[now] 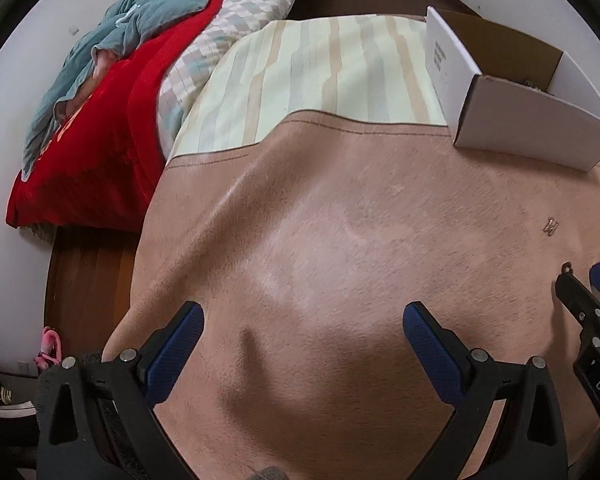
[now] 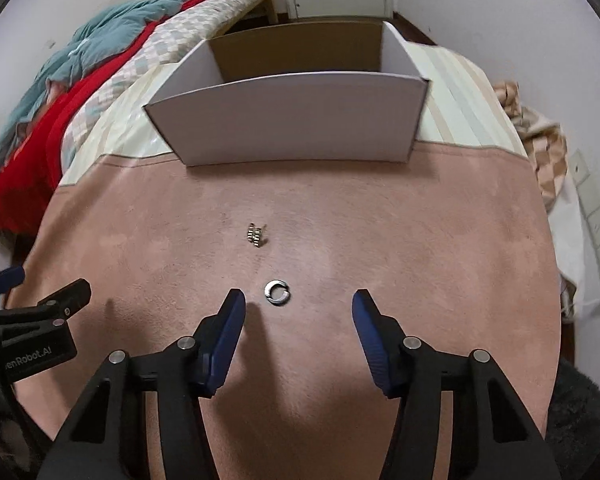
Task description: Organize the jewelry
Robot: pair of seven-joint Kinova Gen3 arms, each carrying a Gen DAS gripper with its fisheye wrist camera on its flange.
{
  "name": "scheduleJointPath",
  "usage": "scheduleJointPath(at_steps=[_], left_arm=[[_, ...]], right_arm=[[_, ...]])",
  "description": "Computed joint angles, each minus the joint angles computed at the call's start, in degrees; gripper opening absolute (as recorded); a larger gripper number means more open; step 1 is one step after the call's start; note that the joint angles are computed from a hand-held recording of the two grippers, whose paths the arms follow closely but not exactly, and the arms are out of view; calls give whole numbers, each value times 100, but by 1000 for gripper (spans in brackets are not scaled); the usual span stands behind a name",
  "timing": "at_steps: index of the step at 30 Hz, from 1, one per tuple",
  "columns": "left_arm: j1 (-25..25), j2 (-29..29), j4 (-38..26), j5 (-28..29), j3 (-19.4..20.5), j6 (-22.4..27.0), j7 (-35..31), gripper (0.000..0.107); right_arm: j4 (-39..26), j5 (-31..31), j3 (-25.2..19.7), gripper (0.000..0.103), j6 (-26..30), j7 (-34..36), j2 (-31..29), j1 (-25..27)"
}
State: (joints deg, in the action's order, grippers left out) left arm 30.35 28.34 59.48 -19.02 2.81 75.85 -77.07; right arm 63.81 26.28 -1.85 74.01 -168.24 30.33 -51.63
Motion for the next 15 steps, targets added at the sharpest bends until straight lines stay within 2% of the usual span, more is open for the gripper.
scheduleJointPath(at_steps=[2, 4, 6, 9, 10, 15], left_arm=[[-3, 3, 10, 11, 7, -7, -8, 102], [4, 22, -29, 10, 15, 5, -39, 102], [29, 42, -84, 18, 24, 18, -53, 102], [72, 86, -225, 84, 58, 18, -72, 102], [87, 114, -296, 129, 82, 14, -90, 102], [228, 327, -723, 408, 192, 18, -239, 102]], right_arm=[[-278, 115, 24, 52, 294, 187, 196, -103], [-465, 217, 75, 28, 495, 341, 323, -184], [-460, 289, 120, 11, 550, 390, 331, -249], [-54, 233, 127, 9, 274, 83, 47, -194], [127, 242, 127, 0, 179, -69, -80, -178], [955, 292, 17, 0, -111, -779, -690, 5]])
